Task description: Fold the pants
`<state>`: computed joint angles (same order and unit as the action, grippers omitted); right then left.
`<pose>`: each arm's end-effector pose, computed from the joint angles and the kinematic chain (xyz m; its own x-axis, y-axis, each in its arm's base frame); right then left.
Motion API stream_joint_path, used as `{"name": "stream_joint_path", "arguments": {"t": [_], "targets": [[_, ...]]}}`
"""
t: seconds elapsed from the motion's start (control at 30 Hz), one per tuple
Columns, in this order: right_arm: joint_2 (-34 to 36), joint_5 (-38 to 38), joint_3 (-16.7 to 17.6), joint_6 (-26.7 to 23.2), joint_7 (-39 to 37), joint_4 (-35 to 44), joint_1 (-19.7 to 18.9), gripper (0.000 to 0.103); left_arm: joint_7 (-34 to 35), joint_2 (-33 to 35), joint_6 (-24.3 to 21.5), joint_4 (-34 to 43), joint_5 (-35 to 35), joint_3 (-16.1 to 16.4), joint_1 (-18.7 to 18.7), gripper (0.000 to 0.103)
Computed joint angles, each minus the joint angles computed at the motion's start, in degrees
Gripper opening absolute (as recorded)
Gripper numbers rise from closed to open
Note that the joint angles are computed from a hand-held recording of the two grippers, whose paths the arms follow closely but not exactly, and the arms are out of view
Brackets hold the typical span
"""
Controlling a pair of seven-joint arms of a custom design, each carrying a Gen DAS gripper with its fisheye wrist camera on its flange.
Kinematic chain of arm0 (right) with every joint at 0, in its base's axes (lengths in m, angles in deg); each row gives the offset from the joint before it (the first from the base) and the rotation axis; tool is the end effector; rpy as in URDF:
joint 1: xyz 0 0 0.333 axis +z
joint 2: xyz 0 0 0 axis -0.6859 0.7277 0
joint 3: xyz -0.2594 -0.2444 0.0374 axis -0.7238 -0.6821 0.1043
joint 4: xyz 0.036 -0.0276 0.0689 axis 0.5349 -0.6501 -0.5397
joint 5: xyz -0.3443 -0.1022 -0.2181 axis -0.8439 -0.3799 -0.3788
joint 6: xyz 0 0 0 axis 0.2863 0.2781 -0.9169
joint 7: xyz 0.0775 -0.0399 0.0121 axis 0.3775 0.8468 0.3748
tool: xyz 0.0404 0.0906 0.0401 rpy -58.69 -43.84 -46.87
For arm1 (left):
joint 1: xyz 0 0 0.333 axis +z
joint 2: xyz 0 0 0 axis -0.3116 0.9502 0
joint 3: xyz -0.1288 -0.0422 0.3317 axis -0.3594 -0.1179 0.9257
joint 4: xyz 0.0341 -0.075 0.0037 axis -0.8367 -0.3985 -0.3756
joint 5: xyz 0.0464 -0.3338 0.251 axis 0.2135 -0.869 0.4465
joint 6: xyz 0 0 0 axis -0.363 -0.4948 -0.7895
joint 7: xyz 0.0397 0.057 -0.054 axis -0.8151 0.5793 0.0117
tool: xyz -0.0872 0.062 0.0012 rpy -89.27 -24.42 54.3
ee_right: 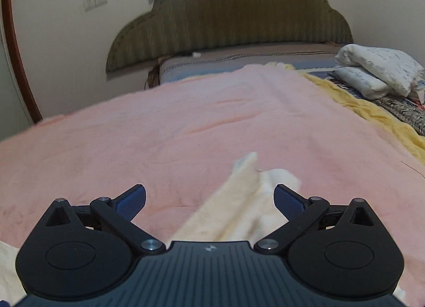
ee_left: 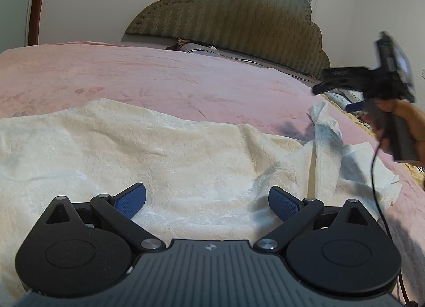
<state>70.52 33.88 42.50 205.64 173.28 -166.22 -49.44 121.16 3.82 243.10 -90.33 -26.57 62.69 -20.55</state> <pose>0.5299 0.0683 0.5589 -0.1993 -0.9744 -0.1038 -0.6151 0.2068 -0.7608 0.4034 -0.2013 0.4689 -0.2206 -0.9498 0.2219 -0.5715 -0.0585 -0.8185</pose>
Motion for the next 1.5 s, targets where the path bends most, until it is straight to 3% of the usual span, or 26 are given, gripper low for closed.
{"name": "stream_joint_path", "arguments": {"t": [0.07,0.1,0.17,0.23,0.33,0.47,0.53,0.6,0.7,0.77,0.83,0.87,0.97,1.03,1.17,1.23,1.33,1.4,1.43,1.5], "targets": [[4.2,0.4,0.1,-3.5,0.5,3.8,0.7,0.102,-0.3,0.1,0.3,-0.1,0.3,0.8,-0.7,0.1],[5.4,2.8,-1.2,-4.3,-0.3,4.8,2.1,0.096,-0.4,0.1,0.4,-0.1,0.4,1.1,-0.9,0.1],[6.6,4.2,-2.9,-5.2,0.7,5.6,3.5,0.074,-0.5,0.2,0.4,-0.1,0.5,1.4,-1.2,0.1],[7.6,0.9,-3.7,-6.7,3.8,6.5,3.9,0.036,-0.5,0.1,0.5,-0.1,0.6,1.6,-1.3,0.101],[7.4,1.5,-6.1,-4.0,2.9,5.3,5.7,0.013,-0.8,0.2,0.7,-0.2,1.1,2.7,-2.2,0.101],[4.0,0.1,-6.0,2.9,6.4,1.3,3.4,0.01,-1.8,0.3,2.2,-0.7,2.4,5.8,-4.7,0.1],[1.2,-1.0,-4.6,6.3,8.9,-1.5,0.1,0.009,-4.0,0.9,6.5,-1.7,5.8,11.4,-8.8,0.099],[-2.6,-0.3,-3.7,8.7,10.2,-5.1,-2.8,0.009,-5.7,0.9,11.8,-2.9,8.2,13.5,-9.9,0.1],[-7.2,6.4,-8.6,10.7,6.0,-9.9,0.3,0.009,-8.7,-1.8,11.9,-2.7,16.9,16.8,-12.9,0.1],[-9.7,10.0,-11.7,11.2,3.7,-12.4,2.7,0.009,-9.8,-3.5,6.9,-0.4,25.3,19.5,-17.1,0.101],[-11.7,13.6,-15.5,12.1,1.1,-14.5,6.1,0.009,-12.2,-3.9,0.4,3.2,34.6,15.6,-15.4,0.1],[-12.5,14.6,-16.0,12.5,0.3,-15.3,6.4,0.009,-11.2,-3.7,-0.7,4.3,35.5,10.7,-11.7,0.099],[-13.3,17.2,-16.5,12.8,-1.5,-16.8,6.6,0.009,4.7,-2.7,-1.2,4.4,21.7,-4.3,-2.3,0.098],[-13.4,19.5,-18.3,13.1,-3.0,-18.0,8.2,0.009,6.5,-1.5,-0.6,5.7,20.0,-13.2,5.4,0.097],[-12.8,24.8,-23.1,12.8,-6.4,-19.3,12.9,0.009,10.5,1.5,-4.3,8.3,15.9,-21.6,11.0,0.091],[-12.2,28.9,-28.0,13.7,-7.6,-19.8,17.9,0.011,11.5,1.5,-4.9,8.9,14.3,-26.0,15.0,0.089],[-12.2,36.5,-41.9,15.6,-12.1,-19.8,32.6,0.016,12.7,0.6,-3.7,8.9,12.8,-30.0,19.2,0.089],[-13.0,39.8,-50.9,18.7,-15.1,-20.0,42.4,0.016,14.3,-0.5,-2.8,9.0,11.8,-34.4,23.3,0.089],[-13.4,40.7,-53.6,19.9,-16.3,-19.9,45.4,0.016,15.3,-1.1,-2.6,9.3,11.4,-36.8,25.6,0.089],[-14.1,42.2,-54.8,20.5,-17.6,-19.6,47.1,0.015,16.8,-2.9,-1.4,9.5,10.8,-41.5,30.1,0.089]]}}
